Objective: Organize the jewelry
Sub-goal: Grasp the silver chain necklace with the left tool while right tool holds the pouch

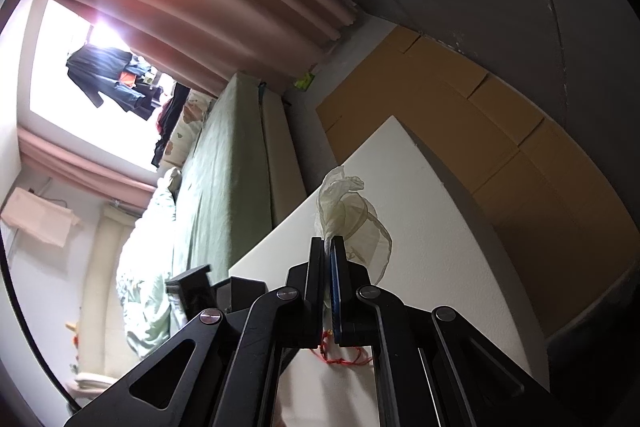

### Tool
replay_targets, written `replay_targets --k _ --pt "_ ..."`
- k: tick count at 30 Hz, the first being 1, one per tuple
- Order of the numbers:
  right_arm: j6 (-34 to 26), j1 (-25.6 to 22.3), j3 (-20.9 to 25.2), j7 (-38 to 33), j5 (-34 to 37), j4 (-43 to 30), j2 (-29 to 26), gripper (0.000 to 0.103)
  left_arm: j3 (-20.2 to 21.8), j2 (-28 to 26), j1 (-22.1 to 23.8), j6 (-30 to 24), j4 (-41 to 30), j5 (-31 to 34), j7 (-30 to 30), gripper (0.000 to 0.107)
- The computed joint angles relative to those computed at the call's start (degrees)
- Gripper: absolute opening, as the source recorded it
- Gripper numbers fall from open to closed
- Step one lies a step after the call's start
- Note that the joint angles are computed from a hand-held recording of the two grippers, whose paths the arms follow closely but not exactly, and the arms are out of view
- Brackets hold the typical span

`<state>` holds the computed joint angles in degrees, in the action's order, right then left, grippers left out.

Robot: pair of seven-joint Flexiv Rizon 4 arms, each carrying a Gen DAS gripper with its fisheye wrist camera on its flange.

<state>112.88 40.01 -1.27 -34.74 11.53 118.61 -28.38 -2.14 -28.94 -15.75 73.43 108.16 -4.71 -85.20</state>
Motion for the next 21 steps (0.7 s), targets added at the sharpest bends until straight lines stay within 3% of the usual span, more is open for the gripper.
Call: replay_targets --k 6,14,17,21 --pt "-0.43 2.12 -1.4 -1.55 0.03 0.21 0.79 0.005 -0.61 3.54 0.93 1.37 1.49 -0.3 1.49 0.016" --pt "-1.14 1.26 0.0 -3.5 -2.46 -0.53 0.83 0.005 -0.63 10.72 1.89 1.9 5.06 -1.22 2.72 0.015" --pt "-1.21 1.3 0.16 -4.5 -3.36 -0.79 0.75 0.005 -2.27 13.56 4.11 2.19 6.77 -4.58 5.18 0.015" --pt "-1.38 2.68 -0.86 -6.24 -3.66 -0.8 1.19 0.005 -1.37 16.42 5.02 1.66 7.15 -5.39 6.11 0.015"
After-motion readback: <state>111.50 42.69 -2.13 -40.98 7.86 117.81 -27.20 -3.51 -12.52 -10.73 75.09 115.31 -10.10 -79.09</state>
